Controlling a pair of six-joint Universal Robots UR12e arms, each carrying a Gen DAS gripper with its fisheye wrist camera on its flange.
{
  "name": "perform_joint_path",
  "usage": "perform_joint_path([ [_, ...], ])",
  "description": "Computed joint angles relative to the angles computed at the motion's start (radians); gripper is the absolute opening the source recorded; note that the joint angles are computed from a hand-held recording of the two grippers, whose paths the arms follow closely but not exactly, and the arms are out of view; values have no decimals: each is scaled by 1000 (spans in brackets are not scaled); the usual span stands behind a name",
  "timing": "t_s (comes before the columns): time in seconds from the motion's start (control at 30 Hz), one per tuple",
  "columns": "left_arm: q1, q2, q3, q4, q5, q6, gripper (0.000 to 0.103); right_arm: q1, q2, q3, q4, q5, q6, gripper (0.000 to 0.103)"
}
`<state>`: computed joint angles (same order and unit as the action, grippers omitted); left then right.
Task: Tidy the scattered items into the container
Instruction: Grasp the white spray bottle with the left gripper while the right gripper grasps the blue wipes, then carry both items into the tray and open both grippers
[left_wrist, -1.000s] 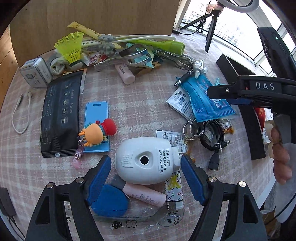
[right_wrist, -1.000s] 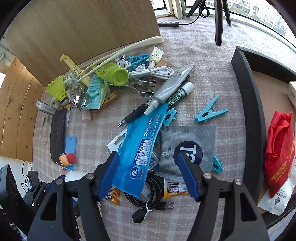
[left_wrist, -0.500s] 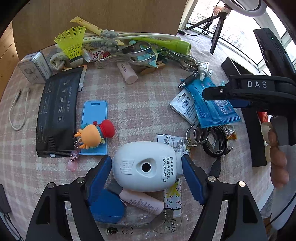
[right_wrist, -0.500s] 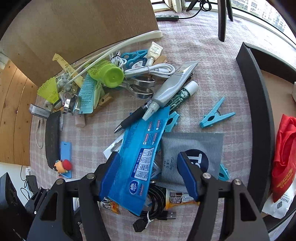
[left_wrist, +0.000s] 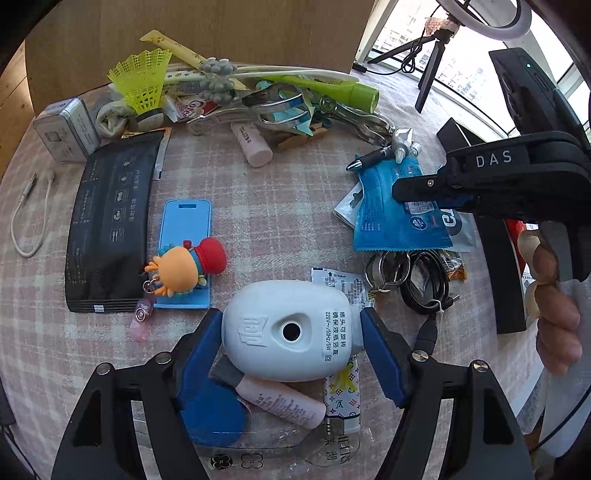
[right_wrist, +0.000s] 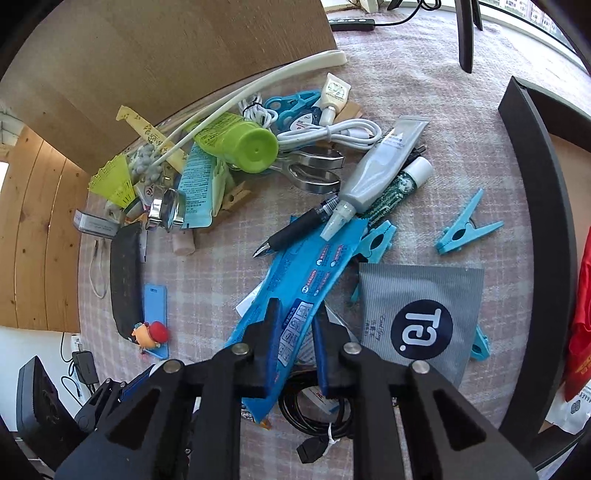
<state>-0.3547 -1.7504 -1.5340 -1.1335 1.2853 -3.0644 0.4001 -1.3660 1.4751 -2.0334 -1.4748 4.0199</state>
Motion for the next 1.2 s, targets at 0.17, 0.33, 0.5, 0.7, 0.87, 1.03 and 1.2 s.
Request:
perform_joint_path([
  [0.17, 18, 14, -12, 1, -32, -10, 72, 0, -35, 36, -56, 15, 1, 7],
  [0.33, 31, 30, -17, 17, -39, -18, 72, 8, -87, 82, -98, -5, 11, 3],
  [0.5, 39, 32, -7, 27, -51, -37, 72, 7, -137, 133, -157, -34, 59, 3],
  [0.7, 20, 23, 29, 34, -59, -15, 72, 12, -195, 168, -170, -115, 85, 3],
  [0.87, -21, -8, 80, 31, -72, 24, 72, 17, -254, 192, -128, -232, 115, 3],
  [1.03, -72, -43, 134, 11, -95, 70, 72, 3, -337, 247, -95, -320, 182, 3],
  [1.2, -128, -86, 202, -13, -118, 111, 72, -22, -427, 312, -39, -393, 276, 3],
])
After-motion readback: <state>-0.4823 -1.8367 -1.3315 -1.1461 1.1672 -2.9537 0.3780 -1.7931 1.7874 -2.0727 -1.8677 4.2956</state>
